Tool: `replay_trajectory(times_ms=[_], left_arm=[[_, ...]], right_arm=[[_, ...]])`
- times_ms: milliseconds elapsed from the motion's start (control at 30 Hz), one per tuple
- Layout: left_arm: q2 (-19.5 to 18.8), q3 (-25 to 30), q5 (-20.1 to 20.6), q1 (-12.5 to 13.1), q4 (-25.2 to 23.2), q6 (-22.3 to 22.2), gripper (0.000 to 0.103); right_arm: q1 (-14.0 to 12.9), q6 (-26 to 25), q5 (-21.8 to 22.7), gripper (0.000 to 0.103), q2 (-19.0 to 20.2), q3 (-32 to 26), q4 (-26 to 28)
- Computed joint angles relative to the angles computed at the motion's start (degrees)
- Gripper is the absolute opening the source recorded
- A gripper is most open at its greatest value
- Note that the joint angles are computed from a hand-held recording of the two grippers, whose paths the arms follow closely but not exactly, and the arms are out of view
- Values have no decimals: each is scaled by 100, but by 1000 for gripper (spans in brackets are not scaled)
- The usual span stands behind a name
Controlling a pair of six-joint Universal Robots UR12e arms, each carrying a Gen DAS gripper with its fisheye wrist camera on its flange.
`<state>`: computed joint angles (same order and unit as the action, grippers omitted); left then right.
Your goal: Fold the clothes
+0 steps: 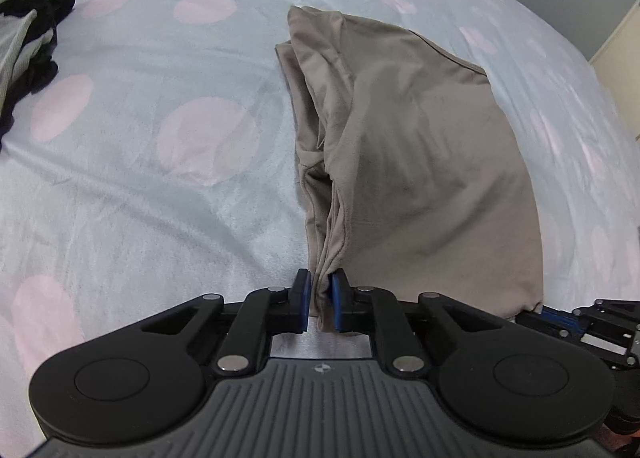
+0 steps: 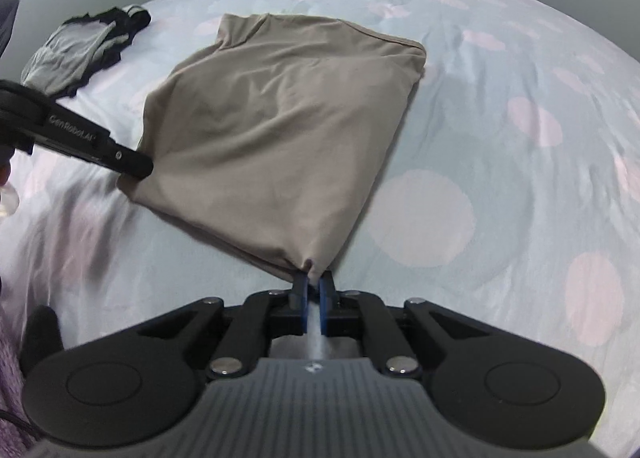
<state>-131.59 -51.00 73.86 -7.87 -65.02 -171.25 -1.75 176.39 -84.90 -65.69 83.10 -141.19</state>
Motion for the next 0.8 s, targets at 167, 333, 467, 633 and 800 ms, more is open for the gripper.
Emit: replay_trajectory(times_ms=[167, 333, 467, 633, 800], left_arm=[[153, -243, 175, 33, 427, -363, 15], [284, -493, -199, 140, 984, -824, 32], [347, -627, -551, 171, 1297, -777, 56], [218, -391, -593, 129, 745, -523, 60], [70, -181, -435, 108, 339, -656, 60]], right_arm=[[-21, 40, -53, 1, -63, 11, 171], [-92, 465, -69, 6, -190, 164, -43], [-189, 1053, 91, 27, -245, 269, -358], [-246, 1704, 331, 44, -132, 159, -523], [-238, 1912, 490, 50, 63, -58, -365]])
